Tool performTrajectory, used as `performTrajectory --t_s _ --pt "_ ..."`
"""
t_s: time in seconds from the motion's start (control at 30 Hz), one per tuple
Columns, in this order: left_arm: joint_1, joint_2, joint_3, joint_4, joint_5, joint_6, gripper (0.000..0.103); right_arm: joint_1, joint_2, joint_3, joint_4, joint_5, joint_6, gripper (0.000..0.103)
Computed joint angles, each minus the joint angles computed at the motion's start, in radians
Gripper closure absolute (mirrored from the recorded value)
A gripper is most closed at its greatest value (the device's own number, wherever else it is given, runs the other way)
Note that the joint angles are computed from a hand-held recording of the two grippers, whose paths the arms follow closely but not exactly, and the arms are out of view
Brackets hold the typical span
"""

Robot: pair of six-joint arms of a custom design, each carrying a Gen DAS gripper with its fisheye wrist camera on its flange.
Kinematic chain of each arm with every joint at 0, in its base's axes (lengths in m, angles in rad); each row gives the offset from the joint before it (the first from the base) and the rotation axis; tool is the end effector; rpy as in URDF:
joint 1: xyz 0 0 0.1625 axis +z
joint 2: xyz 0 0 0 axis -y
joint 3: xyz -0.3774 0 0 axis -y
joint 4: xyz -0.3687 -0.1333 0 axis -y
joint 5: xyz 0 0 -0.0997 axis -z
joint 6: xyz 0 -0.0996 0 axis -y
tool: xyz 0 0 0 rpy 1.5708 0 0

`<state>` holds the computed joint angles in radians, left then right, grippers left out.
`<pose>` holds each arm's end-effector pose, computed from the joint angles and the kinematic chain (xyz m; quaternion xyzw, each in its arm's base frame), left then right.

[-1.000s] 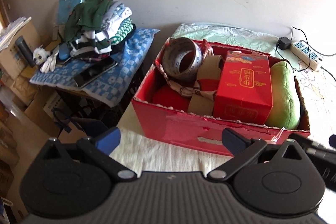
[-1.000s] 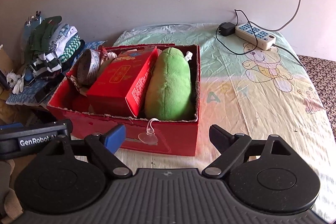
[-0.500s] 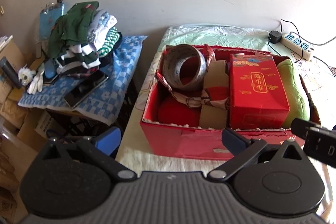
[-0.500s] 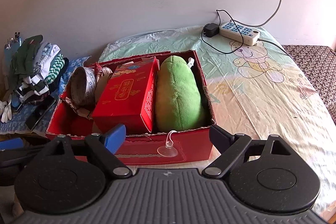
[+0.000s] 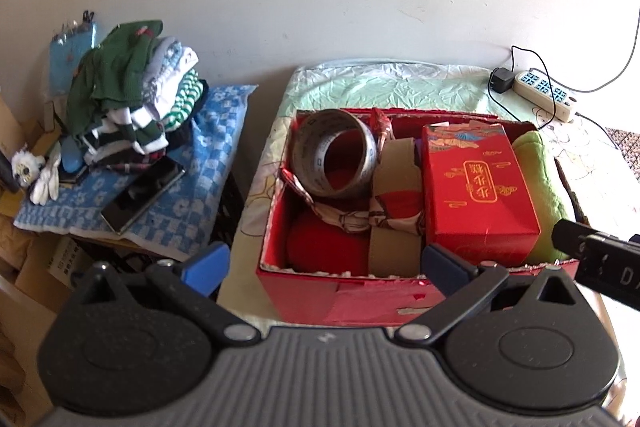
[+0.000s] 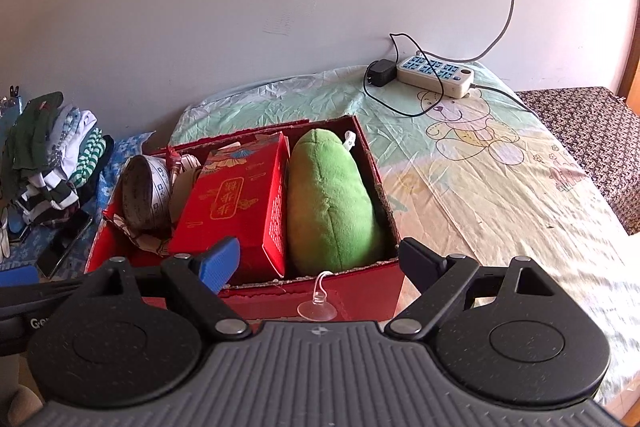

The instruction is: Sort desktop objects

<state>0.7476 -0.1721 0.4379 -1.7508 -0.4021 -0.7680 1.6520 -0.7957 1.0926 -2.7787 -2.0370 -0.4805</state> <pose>-0.4510 -0.7249 0.0829 0.0466 0.8323 -0.3686 0.4113 0.1489 -0.7384 0.3485 0.1445 -0.8677 0.3784 0.2882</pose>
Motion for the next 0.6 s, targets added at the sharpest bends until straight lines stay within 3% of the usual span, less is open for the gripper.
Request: performTrajectory --t_s 0.6 --pt "0.022 0.07 -0.13 0.034 0.022 0.03 0.001 -0.006 0.032 -0.053 0.042 0.02 0.042 0.014"
